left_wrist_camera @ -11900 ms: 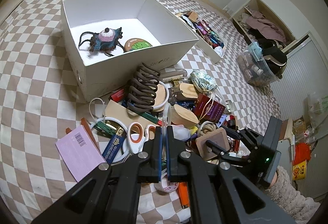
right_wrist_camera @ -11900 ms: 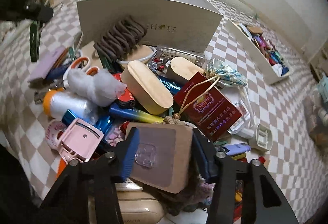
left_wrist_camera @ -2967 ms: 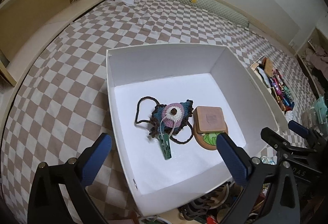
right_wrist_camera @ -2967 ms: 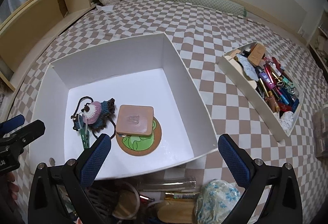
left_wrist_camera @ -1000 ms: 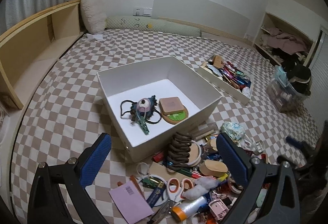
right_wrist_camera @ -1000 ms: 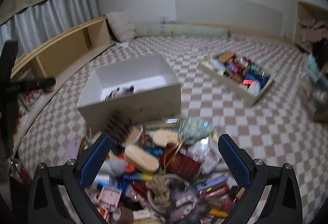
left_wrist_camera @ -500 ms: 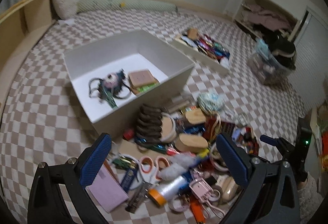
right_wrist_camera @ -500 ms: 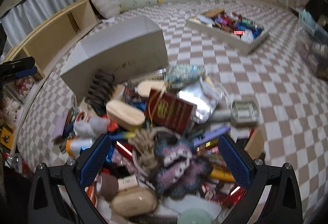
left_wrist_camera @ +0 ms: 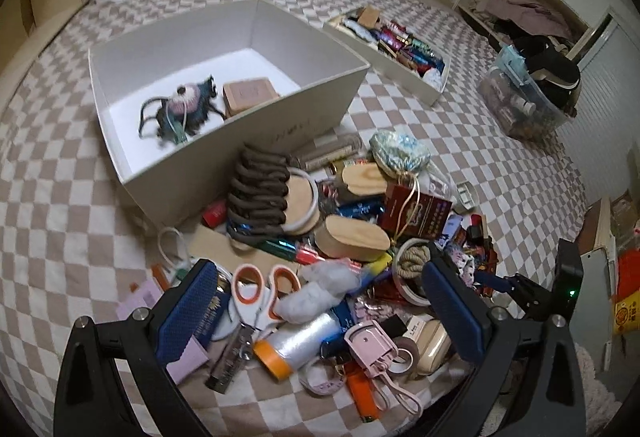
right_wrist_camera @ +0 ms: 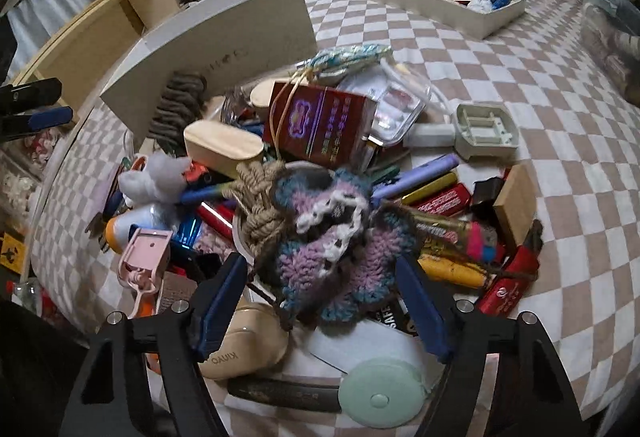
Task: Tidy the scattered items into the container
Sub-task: 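Lower the right tool onto the purple-blue crocheted coaster in the pile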
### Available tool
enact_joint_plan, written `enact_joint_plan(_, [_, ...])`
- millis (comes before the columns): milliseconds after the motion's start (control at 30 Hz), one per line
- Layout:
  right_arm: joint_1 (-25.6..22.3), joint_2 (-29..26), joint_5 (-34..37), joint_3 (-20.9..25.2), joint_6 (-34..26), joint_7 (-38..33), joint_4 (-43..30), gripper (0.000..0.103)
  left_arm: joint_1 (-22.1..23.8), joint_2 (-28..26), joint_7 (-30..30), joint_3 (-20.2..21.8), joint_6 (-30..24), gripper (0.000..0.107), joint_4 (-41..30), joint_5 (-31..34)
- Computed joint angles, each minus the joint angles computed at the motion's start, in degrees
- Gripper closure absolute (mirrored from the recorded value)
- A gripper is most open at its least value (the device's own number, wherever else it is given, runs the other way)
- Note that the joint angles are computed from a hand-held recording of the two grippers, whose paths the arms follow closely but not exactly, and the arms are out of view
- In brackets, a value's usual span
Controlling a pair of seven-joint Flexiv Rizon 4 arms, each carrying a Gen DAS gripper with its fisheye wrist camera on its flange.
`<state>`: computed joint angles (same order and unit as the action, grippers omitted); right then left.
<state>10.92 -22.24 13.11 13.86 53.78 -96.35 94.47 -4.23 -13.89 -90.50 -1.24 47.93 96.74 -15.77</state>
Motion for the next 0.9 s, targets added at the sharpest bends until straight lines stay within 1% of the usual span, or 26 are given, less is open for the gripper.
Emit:
enact_joint_plan(67, [0.0,-0.4,0.0,-0.1,-0.3,0.0,-0.1,0.028,-0.1,-0.4,-0.3,0.0,-0.7,0.004,-0.4,0.5])
enact_joint_plan(133, [-0.4,-0.8,0.7,0.3,-0.9,-0.5,-0.4,0.037,-0.1,-0.8,-0.3,-0.1,-1.4,0.004,-0.7,0.6])
enact_joint_plan(200, [-0.4,-0.8,0.7,0.1,-0.3,-0.5,-0.1,0.048,-0.1,-1.3,-0.4,-0.1,-2.0,0.004,-1.0,0.5])
enact_joint_plan(233, [-0.6,-0.8,0.9,0.1,0.0,-0.6,0.1,0.051,-0.1,-1.6,-0.5,-0.1,-2.3,0.004,-1.2,0.6])
enact_joint_plan(333, [-1.8,-0.9,2.9,0.6,-0.6,-1.5,-0.5,0.065,-0.3,-2.5,-1.2,0.0,-3.6,0.004,-2.3,1.5])
enact_joint_plan(367, [-2.1,-0.9,3.4,0.6,-0.8,-1.7,-0.7,0.072,-0.4,-2.8,-1.4,0.0,-4.1,0.004,-2.7,1.8])
enact_joint_plan(400, [-2.7,-1.0,4.4,0.9,-1.2,-2.2,-1.1,0.077,-0.5,-3.2,-1.6,0.0,-4.6,0.004,-3.2,2.3])
enact_joint_plan(500, [-4.8,-1.3,9.2,2.1,-3.4,-4.1,-3.1,0.083,-0.8,-4.1,-2.0,0.1,-5.4,0.004,-4.1,3.5])
enact_joint_plan(600, [-8.0,-2.0,17.0,3.6,-8.4,-5.9,-6.4,0.085,-1.0,-5.1,-2.4,0.2,-6.3,0.004,-5.2,4.4])
enact_joint_plan(667, [-8.7,-2.0,20.0,3.4,-10.1,-6.6,-7.3,0.085,-0.9,-6.0,-2.2,0.1,-7.2,0.004,-5.9,4.6])
enact_joint_plan(900, [-9.5,-1.3,26.9,2.9,-13.4,-9.0,-9.4,0.085,-1.8,-8.5,-3.6,0.6,-11.0,0.005,-8.8,7.5])
